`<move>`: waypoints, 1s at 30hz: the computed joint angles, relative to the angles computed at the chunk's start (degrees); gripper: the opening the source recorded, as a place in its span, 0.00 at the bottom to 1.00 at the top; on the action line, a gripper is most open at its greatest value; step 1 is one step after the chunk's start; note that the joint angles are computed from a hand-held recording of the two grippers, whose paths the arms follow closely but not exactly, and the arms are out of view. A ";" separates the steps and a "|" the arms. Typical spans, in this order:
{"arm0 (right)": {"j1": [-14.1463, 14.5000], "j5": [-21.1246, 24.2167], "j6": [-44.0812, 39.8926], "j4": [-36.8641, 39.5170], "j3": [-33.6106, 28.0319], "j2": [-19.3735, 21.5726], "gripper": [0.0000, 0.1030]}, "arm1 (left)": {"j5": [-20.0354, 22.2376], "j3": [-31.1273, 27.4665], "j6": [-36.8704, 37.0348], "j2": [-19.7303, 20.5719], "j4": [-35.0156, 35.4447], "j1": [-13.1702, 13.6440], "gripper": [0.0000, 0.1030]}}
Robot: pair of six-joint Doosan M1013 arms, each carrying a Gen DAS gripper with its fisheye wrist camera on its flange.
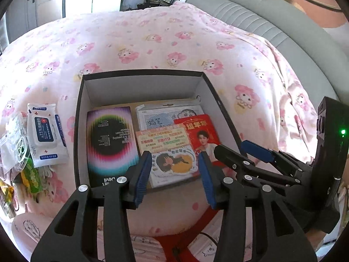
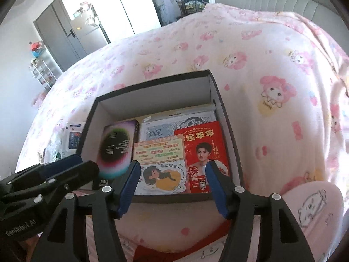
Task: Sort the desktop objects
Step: 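Open the left gripper and raise it out of the box, then move the left gripper away from the box toward the item pile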
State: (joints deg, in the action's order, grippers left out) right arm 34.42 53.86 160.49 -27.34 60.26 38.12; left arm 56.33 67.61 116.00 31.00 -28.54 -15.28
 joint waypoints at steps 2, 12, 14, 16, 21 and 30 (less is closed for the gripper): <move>0.44 0.28 0.02 -0.50 -0.30 0.07 0.57 | -0.49 0.79 0.04 -0.64 0.14 0.10 0.44; 1.74 1.17 -0.39 -0.09 -1.40 0.39 0.57 | -0.58 3.25 0.87 -2.47 -1.42 1.46 0.44; 1.93 1.01 -0.69 0.22 -1.60 0.42 0.57 | -0.67 3.73 1.12 -2.83 -1.75 1.77 0.44; 2.15 1.29 -1.22 0.39 -2.12 0.66 0.57 | -1.13 4.31 1.00 -3.21 -1.56 1.94 0.44; 2.45 1.72 -3.06 1.51 -3.56 1.47 0.57 | -1.31 5.01 0.60 -3.67 -1.53 2.68 0.44; 2.93 2.92 -7.30 4.31 -7.53 3.82 0.57 | -2.09 6.30 -1.10 -4.38 -0.46 4.17 0.44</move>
State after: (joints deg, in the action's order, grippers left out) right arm 37.35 56.78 153.19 -23.04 52.73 41.94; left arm 54.24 73.91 114.90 26.61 -29.00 -11.11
